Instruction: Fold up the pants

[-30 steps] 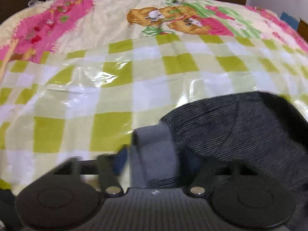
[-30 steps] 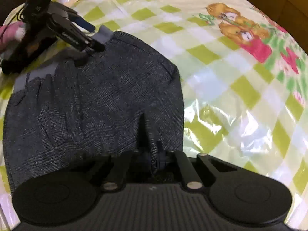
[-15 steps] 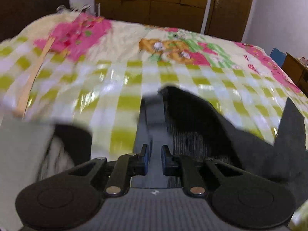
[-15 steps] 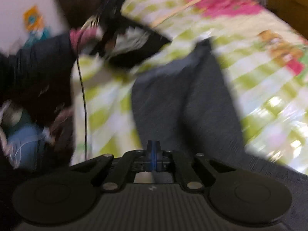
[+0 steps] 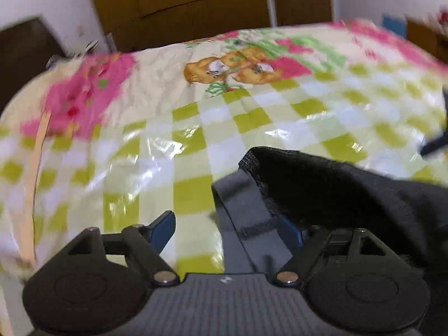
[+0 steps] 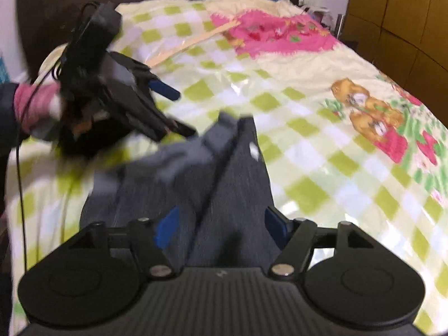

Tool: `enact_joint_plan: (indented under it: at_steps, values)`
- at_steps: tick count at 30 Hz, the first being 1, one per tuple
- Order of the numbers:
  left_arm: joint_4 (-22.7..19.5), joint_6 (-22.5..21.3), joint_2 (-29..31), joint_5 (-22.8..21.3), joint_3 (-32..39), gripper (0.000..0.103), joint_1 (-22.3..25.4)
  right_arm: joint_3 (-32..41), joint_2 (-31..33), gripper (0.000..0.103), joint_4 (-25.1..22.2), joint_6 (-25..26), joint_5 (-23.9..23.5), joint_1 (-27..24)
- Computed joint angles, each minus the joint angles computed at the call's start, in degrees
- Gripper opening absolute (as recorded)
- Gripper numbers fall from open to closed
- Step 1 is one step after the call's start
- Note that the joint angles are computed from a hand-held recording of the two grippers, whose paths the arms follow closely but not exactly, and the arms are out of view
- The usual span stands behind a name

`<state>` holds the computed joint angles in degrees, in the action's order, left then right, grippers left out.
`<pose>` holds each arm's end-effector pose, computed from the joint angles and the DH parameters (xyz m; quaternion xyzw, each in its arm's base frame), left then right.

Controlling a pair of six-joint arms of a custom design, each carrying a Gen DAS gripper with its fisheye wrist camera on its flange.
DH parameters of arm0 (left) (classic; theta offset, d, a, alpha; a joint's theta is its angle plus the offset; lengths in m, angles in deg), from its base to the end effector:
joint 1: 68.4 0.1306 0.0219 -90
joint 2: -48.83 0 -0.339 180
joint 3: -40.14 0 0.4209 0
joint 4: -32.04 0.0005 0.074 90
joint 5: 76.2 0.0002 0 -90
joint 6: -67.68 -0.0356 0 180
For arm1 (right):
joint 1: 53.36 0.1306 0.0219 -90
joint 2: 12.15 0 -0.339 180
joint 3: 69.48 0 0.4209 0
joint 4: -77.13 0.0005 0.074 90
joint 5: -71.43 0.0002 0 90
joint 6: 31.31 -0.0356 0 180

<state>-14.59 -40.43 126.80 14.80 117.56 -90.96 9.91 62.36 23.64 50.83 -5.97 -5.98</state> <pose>0.4119 -0.1723 0.3776 0.3265 0.8718 -0.0223 0.3644 0.2922 0.3053 0.4114 -0.2779 0.8882 0.0719 0.3588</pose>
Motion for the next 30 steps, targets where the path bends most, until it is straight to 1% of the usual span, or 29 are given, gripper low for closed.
enact_joint_plan:
  at_steps: [2, 4, 5, 6, 7, 8, 9, 10, 12, 14, 16, 18, 20, 21, 22, 23, 24, 25, 26, 27, 28, 29, 30]
  values:
    - [-0.4, -3.3, 3.0, -1.2, 1.7, 0.092, -0.8, 1.9, 4.3, 0.076, 1.8, 1.8, 1.7, -1.1]
    - [-1.8, -4.3, 6.5, -1.9, 3.9, 0.093, -1.5, 3.9, 8.2, 0.075, 1.1, 0.6, 2.8, -2.0]
    - [-1.8, -4.2, 7.6, -1.8, 4.4, 0.093, -1.7, 4.2, 9.1, 0.068, 0.8, -0.5, 2.1, -2.7]
    - [-1.6, -3.8, 8.0, -1.6, 4.6, 0.091, -1.8, 4.0, 9.1, 0.042, 0.6, -1.2, 0.3, -3.5]
    - [-1.5, -2.9, 8.4, -1.1, 4.8, 0.086, -1.8, 4.2, 9.2, 0.030, -0.1, -2.3, -1.5, -4.3]
    - [-1.6, -1.7, 8.7, -0.6, 5.2, 0.073, -1.7, 3.9, 8.6, 0.019, 0.1, -3.2, -3.1, -4.9]
    - [-1.7, -0.5, 8.6, -0.2, 5.4, 0.065, -1.6, 3.4, 7.5, 0.012, 0.3, -3.1, -4.1, -5.0]
    - [-1.7, 0.5, 8.0, 0.3, 5.2, 0.056, -1.4, 3.0, 6.2, 0.011, 0.5, -2.4, -4.5, -4.8]
    - [-0.7, 2.5, 5.3, 0.9, 3.7, 0.056, -0.7, 2.2, 2.8, 0.007, 0.2, -1.6, -5.0, -3.5]
    - [-0.5, 5.8, 0.6, 2.9, 0.9, 0.056, 0.6, 1.5, -0.6, 0.007, -0.3, -0.7, -6.0, -1.3]
    - [-0.3, 9.6, -7.2, 5.8, -4.3, 0.056, 2.4, 0.6, -3.8, 0.005, -1.6, 0.0, -7.1, 2.3]
    - [-1.7, 12.2, -15.6, 7.5, -10.0, 0.056, 4.0, -1.1, -6.4, 0.001, -2.8, -0.4, -10.1, 6.4]
    - [-5.0, 13.6, -21.2, 7.4, -13.8, 0.057, 4.9, -3.4, -7.6, 0.001, -3.2, -1.0, -9.8, 11.3]
    - [-6.8, 14.3, -23.9, 6.7, -16.0, 0.057, 5.2, -4.4, -7.5, 0.001, -3.0, -1.5, -9.5, 12.8]
    - [-7.7, 14.7, -25.8, 6.1, -17.6, 0.057, 5.4, -5.3, -7.1, 0.001, -3.0, -3.0, -9.5, 13.9]
    - [-8.2, 15.1, -27.3, 5.3, -19.0, 0.057, 5.5, -5.9, -6.9, 0.001, -2.6, -4.2, -8.5, 14.4]
    - [-8.4, 15.7, -28.2, 4.3, -19.9, 0.057, 5.5, -6.6, -7.0, 0.002, -1.8, -4.4, -5.7, 15.0]
    - [-8.4, 15.8, -28.4, 4.0, -20.2, 0.057, 5.4, -6.9, -6.7, 0.003, -1.0, -2.5, -0.4, 16.0]
    - [-8.1, 15.5, -28.3, 3.8, -20.3, 0.058, 5.3, -6.7, -5.8, 0.013, -1.0, -1.1, 4.1, 16.7]
    - [-7.5, 14.8, -27.8, 3.3, -20.1, 0.058, 5.0, -6.6, -5.1, 0.021, -0.6, -0.9, 6.5, 16.7]
    - [-7.0, 13.9, -27.3, 3.0, -19.9, 0.061, 4.8, -7.2, -5.0, 0.024, 1.0, -0.8, 7.0, 16.5]
    - [-6.5, 12.7, -26.8, 2.3, -19.7, 0.065, 4.4, -7.3, -4.1, 0.033, 2.1, -0.1, 7.7, 16.3]
    - [-5.9, 11.3, -26.4, 1.8, -19.5, 0.066, 4.2, -7.0, -2.5, 0.043, 2.6, 1.5, 9.8, 16.5]
